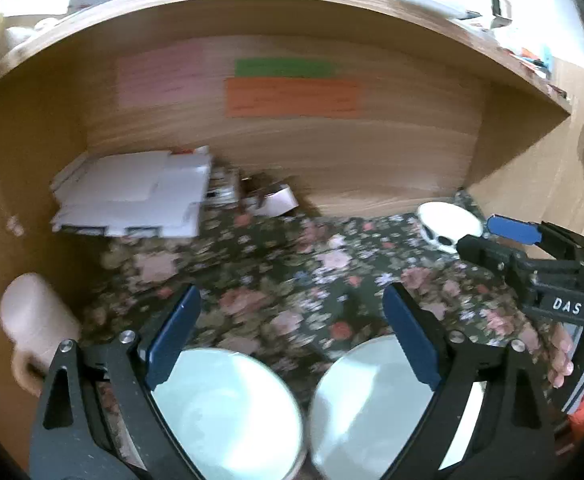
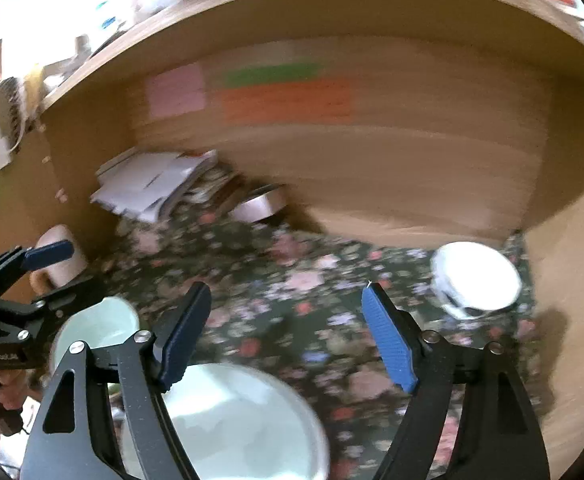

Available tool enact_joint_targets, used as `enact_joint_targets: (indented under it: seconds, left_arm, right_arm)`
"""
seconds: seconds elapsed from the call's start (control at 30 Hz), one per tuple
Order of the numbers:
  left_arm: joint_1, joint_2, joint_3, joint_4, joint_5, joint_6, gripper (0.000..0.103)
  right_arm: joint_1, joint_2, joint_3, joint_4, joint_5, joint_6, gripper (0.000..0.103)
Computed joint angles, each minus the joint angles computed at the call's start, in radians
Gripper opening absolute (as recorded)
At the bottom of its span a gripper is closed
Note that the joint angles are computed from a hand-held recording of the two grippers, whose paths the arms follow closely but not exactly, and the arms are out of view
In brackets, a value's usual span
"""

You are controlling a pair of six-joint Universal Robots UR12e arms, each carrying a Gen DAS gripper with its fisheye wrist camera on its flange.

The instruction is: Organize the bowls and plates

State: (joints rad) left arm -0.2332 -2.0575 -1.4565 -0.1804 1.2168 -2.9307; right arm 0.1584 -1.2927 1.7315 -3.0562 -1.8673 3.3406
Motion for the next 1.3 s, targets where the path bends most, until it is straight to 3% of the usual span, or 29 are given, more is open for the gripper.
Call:
enact_joint_targets:
  seconds: [0.13, 0.4, 0.57, 0.87, 1.07, 1.13, 1.3]
  left_arm:
    - [-0.023, -0.025, 0.052, -0.050, -0.010, -0.002, 0.093]
    - [-0.066, -0.091, 0.189, -0.184, -0.016, -0.002, 0.094]
    - [-0.094, -0.138, 0.268, -0.233, 0.011, 0.022, 0.095]
    - [-0.136, -0.241, 0.449, -0.392, 0.065, 0.075, 0.095]
    - [-0.150, -0.307, 0.560, -0.457, 0.089, 0.072, 0.095]
    - [-0.154, -0.324, 0.586, -0.480, 0.093, 0.074, 0.095]
    - [-0.166, -0.367, 0.657, -0.557, 0.105, 0.093, 0.095]
  right_arm:
    - [-0.018, -0.011, 0.016, -0.019, -0.079, 0.003, 0.079]
    - [-0.077, -0.017, 0.023, 0.022, -0.125, 0.052, 0.080]
    - [-0.121, -0.019, 0.029, 0.066, -0.125, 0.115, 0.080]
    - [-0.201, 0.008, 0.013, 0.185, -0.078, 0.243, 0.080]
    - [-0.238, 0.028, -0.007, 0.267, 0.000, 0.299, 0.058]
    - [-0.232, 0.037, -0.012, 0.268, -0.056, 0.299, 0.057]
    - [-0.230, 0.045, -0.018, 0.298, -0.080, 0.296, 0.052]
